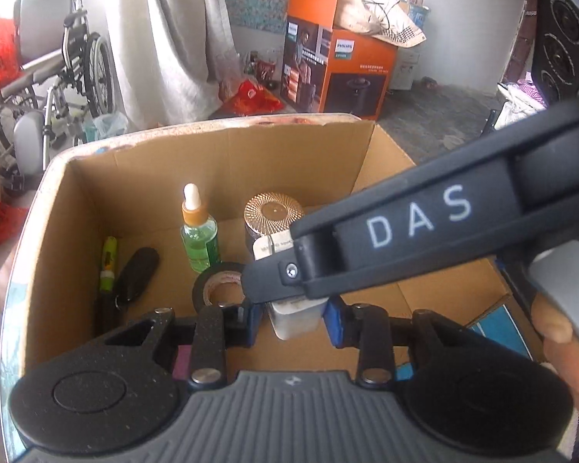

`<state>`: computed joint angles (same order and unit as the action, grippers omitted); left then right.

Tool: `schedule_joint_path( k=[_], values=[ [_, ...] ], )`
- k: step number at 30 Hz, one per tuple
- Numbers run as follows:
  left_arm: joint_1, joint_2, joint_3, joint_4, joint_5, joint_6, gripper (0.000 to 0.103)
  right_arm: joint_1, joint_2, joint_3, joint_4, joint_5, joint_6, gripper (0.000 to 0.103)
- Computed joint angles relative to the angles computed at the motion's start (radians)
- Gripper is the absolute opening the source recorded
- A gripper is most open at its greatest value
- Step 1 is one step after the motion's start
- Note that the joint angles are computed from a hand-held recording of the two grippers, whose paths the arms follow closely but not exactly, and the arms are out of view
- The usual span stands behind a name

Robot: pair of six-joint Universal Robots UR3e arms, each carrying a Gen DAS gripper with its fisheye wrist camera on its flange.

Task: Organize rigid objects
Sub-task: 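Lift the white charger and carry it into the box, then set the charger down in the box and open the right gripper, then grasp the white vitamin bottle by its lid with the right gripper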

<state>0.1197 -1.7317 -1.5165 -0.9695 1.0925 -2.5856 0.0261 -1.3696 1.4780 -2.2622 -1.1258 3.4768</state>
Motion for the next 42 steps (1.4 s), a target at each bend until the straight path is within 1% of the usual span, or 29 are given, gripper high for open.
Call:
schedule_joint_path(
  k=[4, 7, 11, 14, 16, 18, 21, 23, 26, 27, 29, 30, 32, 34, 36, 37, 38, 39, 40, 42],
  values=[
    [-0.036, -0.145, 0.156, -0.102, 0.051, -0.03, 0.034, -0.034, 0.083, -0.014, 0.033, 0.043, -0.011, 0.041],
    [-0.034, -0.197, 0.212, -0.173, 0.054, -0.032, 0.034, -0.045, 0.122, -0.012, 0.038, 0.055, -0.019, 0.041],
    [-0.026, -0.26, 0.3, -0.269, 0.051, -0.03, 0.038, -0.06, 0.166, -0.022, 0.064, 0.083, -0.016, 0.041],
    [-0.013, -0.269, 0.316, -0.287, 0.04, -0.025, 0.039, -0.062, 0.176, -0.014, 0.053, 0.089, -0.014, 0.041],
    [-0.009, -0.257, 0.296, -0.262, 0.039, -0.022, 0.043, -0.055, 0.171, -0.006, 0.041, 0.084, -0.009, 0.041],
    [0.003, -0.176, 0.199, -0.201, 0.031, -0.012, 0.051, -0.044, 0.143, 0.008, 0.025, 0.064, -0.004, 0.042],
    [0.023, -0.049, 0.068, -0.107, 0.001, 0.002, 0.06, -0.033, 0.053, 0.078, -0.044, 0.035, -0.005, 0.046],
    [0.053, 0.049, -0.024, -0.056, -0.04, 0.022, 0.064, -0.034, -0.05, 0.162, -0.121, 0.031, 0.008, 0.05],
    [0.129, 0.204, -0.15, -0.037, -0.132, 0.085, 0.07, -0.03, -0.217, 0.29, -0.232, 0.028, 0.037, 0.055],
    [0.174, 0.27, -0.194, -0.062, -0.173, 0.128, 0.075, -0.027, -0.28, 0.336, -0.274, 0.024, 0.042, 0.057],
    [0.266, 0.388, -0.257, -0.136, -0.238, 0.202, 0.083, -0.006, -0.375, 0.409, -0.352, -0.004, 0.052, 0.067],
    [0.315, 0.443, -0.285, -0.176, -0.265, 0.24, 0.084, 0.018, -0.429, 0.443, -0.384, -0.035, 0.048, 0.07],
    [0.42, 0.551, -0.326, -0.265, -0.304, 0.307, 0.084, 0.076, -0.484, 0.489, -0.443, -0.097, 0.054, 0.079],
    [0.534, 0.632, -0.35, -0.355, -0.343, 0.376, 0.084, 0.111, -0.513, 0.52, -0.472, -0.115, 0.072, 0.081],
    [0.659, 0.726, -0.384, -0.45, -0.374, 0.462, 0.085, 0.126, -0.545, 0.559, -0.484, -0.082, 0.112, 0.081],
    [0.692, 0.752, -0.406, -0.449, -0.377, 0.476, 0.085, 0.132, -0.536, 0.576, -0.511, -0.066, 0.136, 0.081],
    [0.742, 0.782, -0.415, -0.475, -0.381, 0.508, 0.086, 0.152, -0.516, 0.6, -0.561, -0.054, 0.175, 0.081],
    [0.76, 0.791, -0.437, -0.457, -0.375, 0.509, 0.086, 0.187, -0.464, 0.605, -0.62, -0.056, 0.219, 0.081],
    [0.771, 0.788, -0.451, -0.441, -0.363, 0.509, 0.086, 0.229, -0.385, 0.589, -0.678, -0.072, 0.263, 0.081],
    [0.755, 0.746, -0.458, -0.408, -0.32, 0.492, 0.086, 0.27, -0.279, 0.566, -0.736, -0.069, 0.328, 0.081]
  ],
)
